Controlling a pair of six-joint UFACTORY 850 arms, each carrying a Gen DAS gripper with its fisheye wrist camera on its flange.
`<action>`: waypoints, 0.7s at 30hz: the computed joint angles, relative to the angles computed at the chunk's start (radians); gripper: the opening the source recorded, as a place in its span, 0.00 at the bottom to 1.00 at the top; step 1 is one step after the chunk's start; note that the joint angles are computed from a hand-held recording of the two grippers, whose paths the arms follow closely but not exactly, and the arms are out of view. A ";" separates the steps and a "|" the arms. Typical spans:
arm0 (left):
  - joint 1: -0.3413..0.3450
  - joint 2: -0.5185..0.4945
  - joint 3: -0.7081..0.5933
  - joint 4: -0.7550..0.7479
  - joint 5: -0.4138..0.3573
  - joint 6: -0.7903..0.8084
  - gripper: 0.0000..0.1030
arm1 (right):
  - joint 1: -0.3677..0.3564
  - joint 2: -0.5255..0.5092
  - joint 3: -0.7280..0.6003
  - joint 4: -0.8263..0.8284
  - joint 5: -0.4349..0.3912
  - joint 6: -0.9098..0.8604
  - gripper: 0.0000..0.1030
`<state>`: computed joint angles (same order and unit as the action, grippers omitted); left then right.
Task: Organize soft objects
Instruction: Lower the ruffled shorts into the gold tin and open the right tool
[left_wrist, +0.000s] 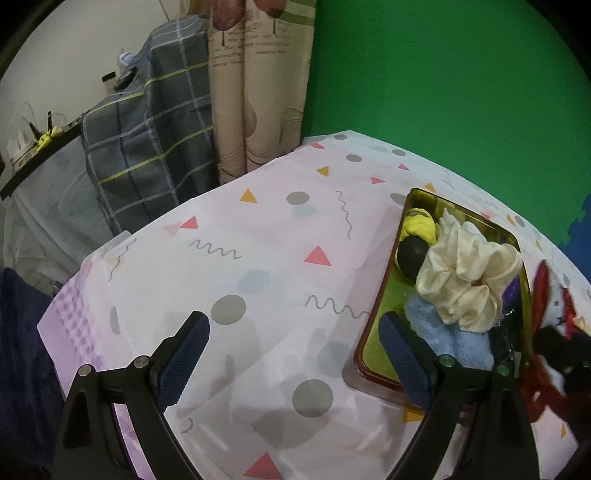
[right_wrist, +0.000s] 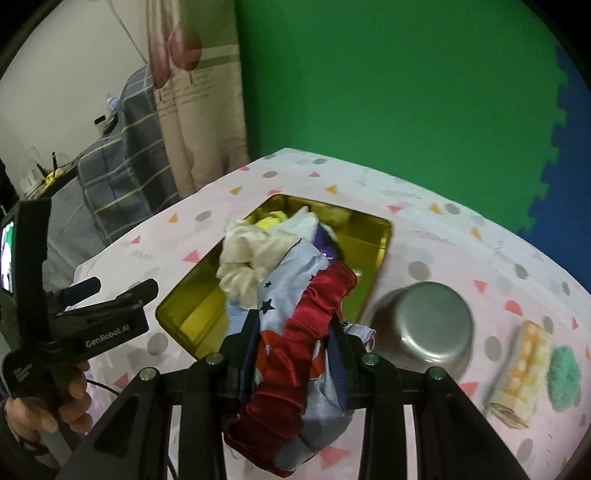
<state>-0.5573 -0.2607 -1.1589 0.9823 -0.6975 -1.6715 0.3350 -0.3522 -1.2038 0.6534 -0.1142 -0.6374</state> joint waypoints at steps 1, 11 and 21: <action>0.002 0.000 0.000 -0.006 0.002 0.002 0.88 | 0.002 -0.011 -0.010 -0.005 -0.003 0.006 0.33; 0.006 -0.002 0.001 -0.022 0.016 0.016 0.88 | 0.019 -0.131 -0.141 -0.159 -0.026 0.157 0.33; 0.007 -0.004 0.001 -0.026 0.024 0.022 0.89 | 0.023 -0.175 -0.194 -0.210 -0.014 0.214 0.43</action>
<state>-0.5501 -0.2645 -1.1579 0.9559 -0.6737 -1.6490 0.3584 -0.5275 -1.3980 0.4439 -0.1287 -0.4229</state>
